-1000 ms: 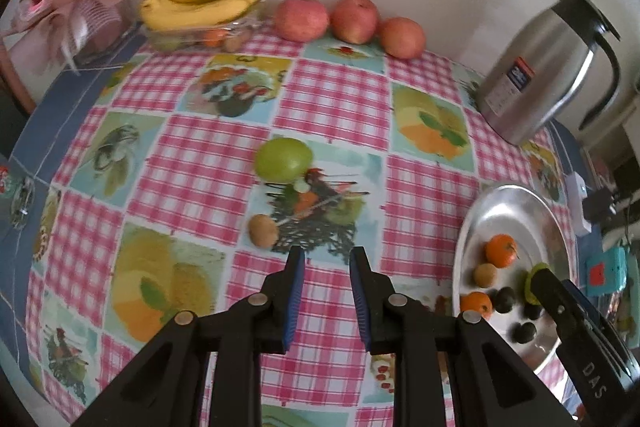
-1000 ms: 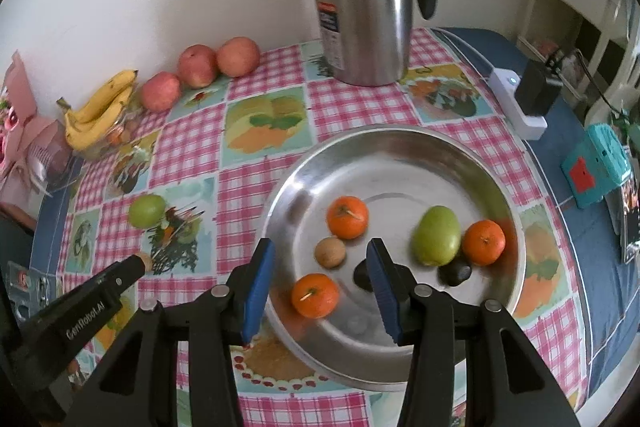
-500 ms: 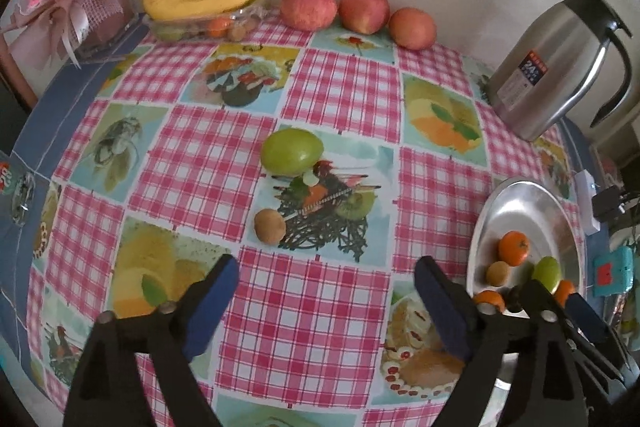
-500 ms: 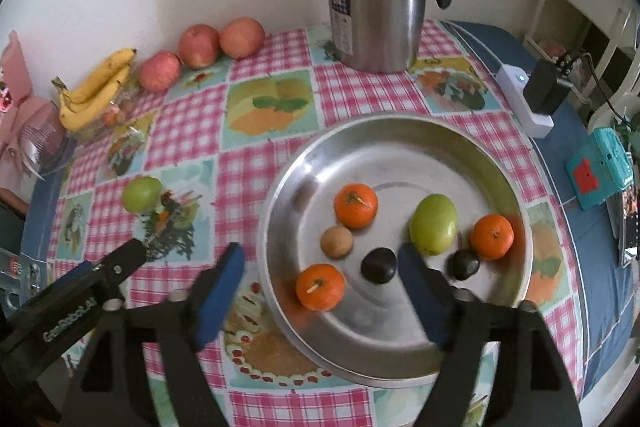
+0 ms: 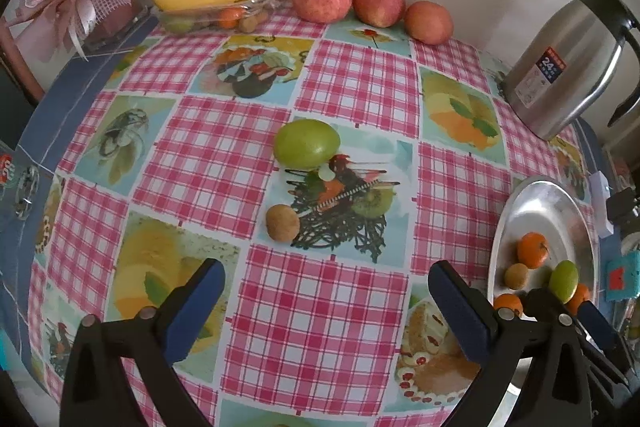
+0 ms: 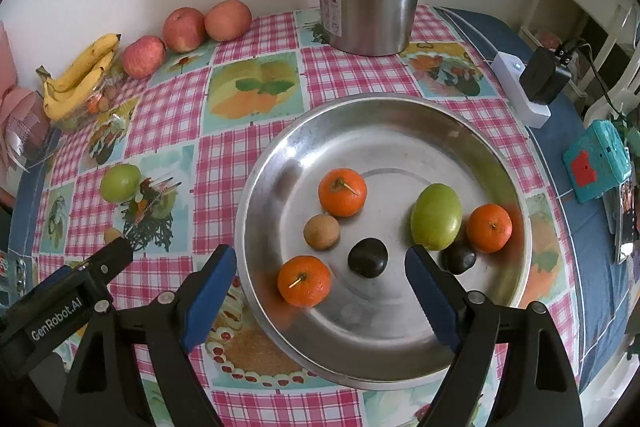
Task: Organize fruits
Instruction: 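Withdraw both open tools from the plate toward the remaining apple and kiwi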
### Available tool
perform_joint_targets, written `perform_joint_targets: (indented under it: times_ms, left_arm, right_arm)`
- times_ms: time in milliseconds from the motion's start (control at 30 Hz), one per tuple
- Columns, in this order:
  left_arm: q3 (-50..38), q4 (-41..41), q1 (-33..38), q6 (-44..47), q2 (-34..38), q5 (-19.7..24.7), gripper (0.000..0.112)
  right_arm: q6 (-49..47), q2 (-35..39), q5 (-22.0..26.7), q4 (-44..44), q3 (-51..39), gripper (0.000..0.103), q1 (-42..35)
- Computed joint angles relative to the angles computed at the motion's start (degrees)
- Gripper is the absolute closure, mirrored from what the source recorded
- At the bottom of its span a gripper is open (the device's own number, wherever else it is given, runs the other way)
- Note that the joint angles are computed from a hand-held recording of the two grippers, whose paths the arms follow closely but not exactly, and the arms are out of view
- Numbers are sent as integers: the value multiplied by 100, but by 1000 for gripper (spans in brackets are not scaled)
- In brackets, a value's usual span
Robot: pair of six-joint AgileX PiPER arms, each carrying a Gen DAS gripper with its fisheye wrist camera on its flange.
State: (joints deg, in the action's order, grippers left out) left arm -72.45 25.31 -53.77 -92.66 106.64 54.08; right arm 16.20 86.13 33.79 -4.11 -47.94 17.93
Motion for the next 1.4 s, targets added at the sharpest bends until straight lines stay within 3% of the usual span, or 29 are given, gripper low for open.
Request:
perform_joint_targets:
  times_ms: [67,100,467,700,900,1133,1400]
  left_arm:
    - [-16,68,-20,-55,0,78,9]
    - [-15,106,-28,-76,-4,103,9]
    - [12,127,-28,-20,-23,77,9]
    - [-87,199,-41,240,-3,399,9]
    - [229,305,41,154,-252,652,9]
    - [899,302,223,-160,-752,426,9]
    - [1302,416,290,-377,-1149,651,9]
  right_arm:
    - [116,-12,-54,-144,22,4,41]
    - [200,-25,-77,-237,35,4,68]
    - [192,8,-56,-289,20,4,88]
    - [47,59,-36,-153,-14,4,140]
    - [-20,98,-6,-100,-52,4,343]
    - [14,153,-11,-29,-115,4,791]
    - [117,246,-149,131,-192,4,1369]
